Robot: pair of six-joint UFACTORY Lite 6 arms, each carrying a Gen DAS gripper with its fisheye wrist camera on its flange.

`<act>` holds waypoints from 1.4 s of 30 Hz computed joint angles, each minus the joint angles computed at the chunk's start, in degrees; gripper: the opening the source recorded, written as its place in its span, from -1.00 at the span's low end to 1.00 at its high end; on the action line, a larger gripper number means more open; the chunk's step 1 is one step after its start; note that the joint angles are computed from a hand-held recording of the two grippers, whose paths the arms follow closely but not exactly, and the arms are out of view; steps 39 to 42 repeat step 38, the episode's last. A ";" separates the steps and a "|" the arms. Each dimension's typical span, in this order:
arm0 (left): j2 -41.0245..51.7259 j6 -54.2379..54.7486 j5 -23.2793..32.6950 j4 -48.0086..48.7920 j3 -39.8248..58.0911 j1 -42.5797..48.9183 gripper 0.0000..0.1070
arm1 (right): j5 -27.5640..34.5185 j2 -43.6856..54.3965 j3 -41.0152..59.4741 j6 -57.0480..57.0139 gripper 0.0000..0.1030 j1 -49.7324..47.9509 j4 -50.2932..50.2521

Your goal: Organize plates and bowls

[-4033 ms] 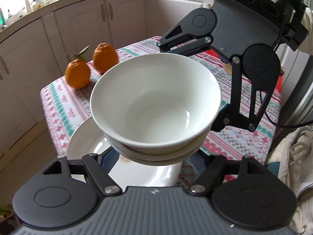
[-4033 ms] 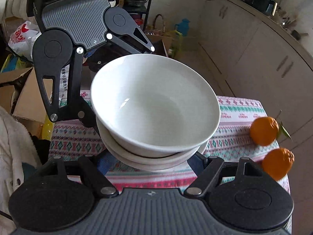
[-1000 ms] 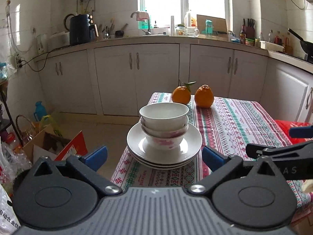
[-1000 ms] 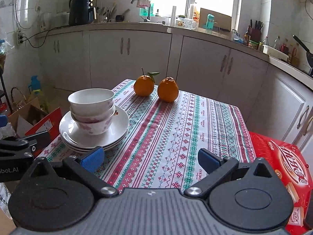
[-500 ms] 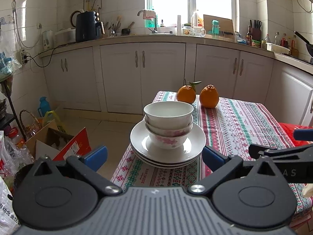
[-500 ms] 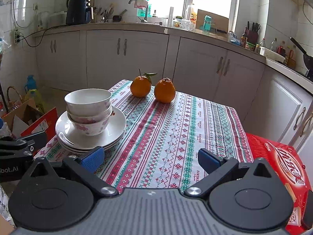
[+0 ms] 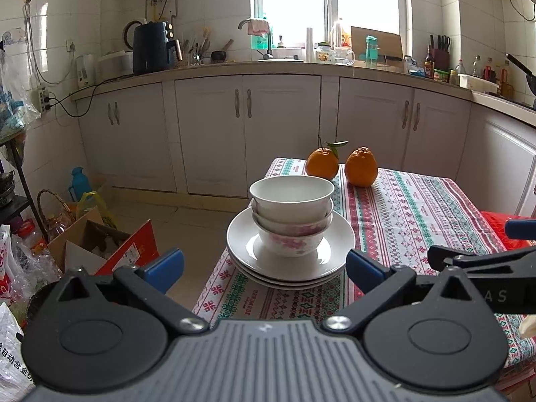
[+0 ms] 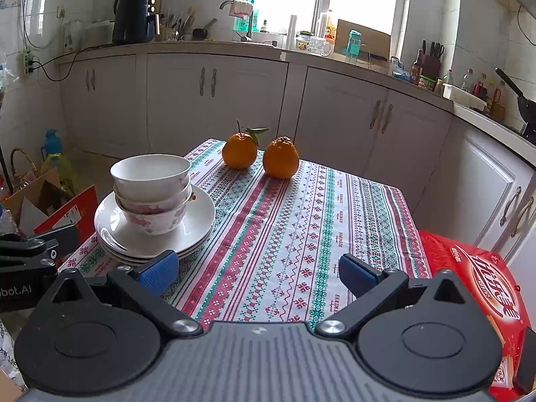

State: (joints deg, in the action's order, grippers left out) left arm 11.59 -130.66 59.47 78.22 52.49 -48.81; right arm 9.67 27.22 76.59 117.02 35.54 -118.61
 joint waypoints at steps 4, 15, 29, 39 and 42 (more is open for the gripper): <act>-0.02 -0.03 0.00 -0.04 0.12 -0.06 0.91 | 0.06 0.01 0.02 0.03 1.00 0.00 0.03; -0.16 -0.07 0.10 0.01 0.01 -0.07 0.91 | 0.74 -0.47 -0.60 1.48 1.00 0.24 -1.23; -0.09 0.51 0.53 -0.28 0.51 -0.53 0.91 | 1.02 -1.14 -1.35 2.98 1.00 0.13 -2.68; -0.21 0.93 0.09 -0.14 0.80 -0.32 0.91 | 1.10 -1.11 -1.03 1.34 1.00 0.05 -0.78; -0.21 0.93 0.09 -0.14 0.80 -0.32 0.91 | 1.10 -1.11 -1.03 1.34 1.00 0.05 -0.78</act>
